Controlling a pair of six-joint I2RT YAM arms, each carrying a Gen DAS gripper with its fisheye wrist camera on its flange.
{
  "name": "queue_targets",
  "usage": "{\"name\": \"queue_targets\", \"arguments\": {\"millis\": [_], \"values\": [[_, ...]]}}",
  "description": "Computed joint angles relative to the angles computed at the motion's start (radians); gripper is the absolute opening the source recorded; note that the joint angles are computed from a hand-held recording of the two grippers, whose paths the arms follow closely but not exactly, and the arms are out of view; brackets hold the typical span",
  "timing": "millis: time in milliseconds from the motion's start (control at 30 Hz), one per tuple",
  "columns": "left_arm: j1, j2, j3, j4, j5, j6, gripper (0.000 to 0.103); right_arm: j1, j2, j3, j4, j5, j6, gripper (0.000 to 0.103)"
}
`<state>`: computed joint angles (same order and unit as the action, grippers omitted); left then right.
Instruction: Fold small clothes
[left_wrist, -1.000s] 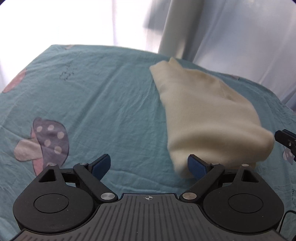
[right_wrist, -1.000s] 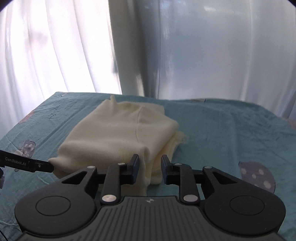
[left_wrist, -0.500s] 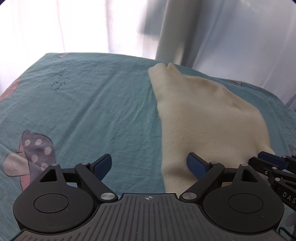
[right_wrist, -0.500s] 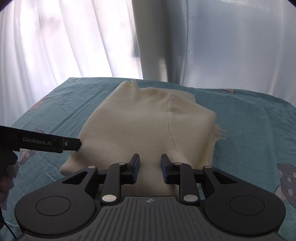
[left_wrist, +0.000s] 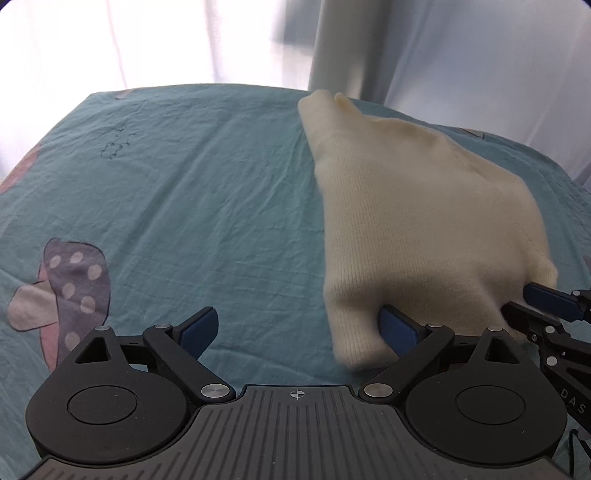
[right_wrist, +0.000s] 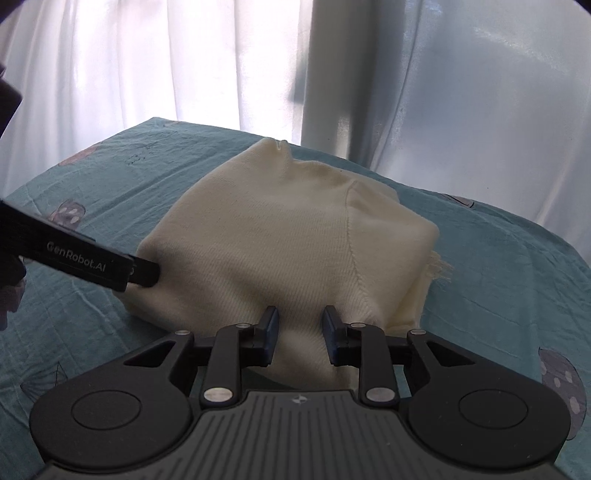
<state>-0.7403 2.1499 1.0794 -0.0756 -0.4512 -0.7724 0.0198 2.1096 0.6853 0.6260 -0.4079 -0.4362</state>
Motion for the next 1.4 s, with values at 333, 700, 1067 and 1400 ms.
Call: {"name": "queue_targets", "arguments": {"millis": [333, 700, 1067, 1400], "values": [[-0.145, -0.070, -0.068, -0.119, 0.016, -0.102, 0.101, -0.075, -0.214, -0.159, -0.372, 0.008, -0.003, 0.087], [-0.215, -0.103, 0.012, -0.353, -0.009, -0.176, 0.102, -0.056, -0.391, -0.153, -0.560, 0.118, 0.123, 0.099], [-0.197, -0.120, 0.088, -0.459, -0.075, -0.154, 0.103, 0.048, -0.495, -0.101, -0.670, 0.266, 0.208, 0.099], [-0.166, -0.106, 0.117, -0.441, -0.063, -0.132, 0.103, 0.088, -0.447, -0.016, -0.695, 0.326, 0.283, 0.099]]}}
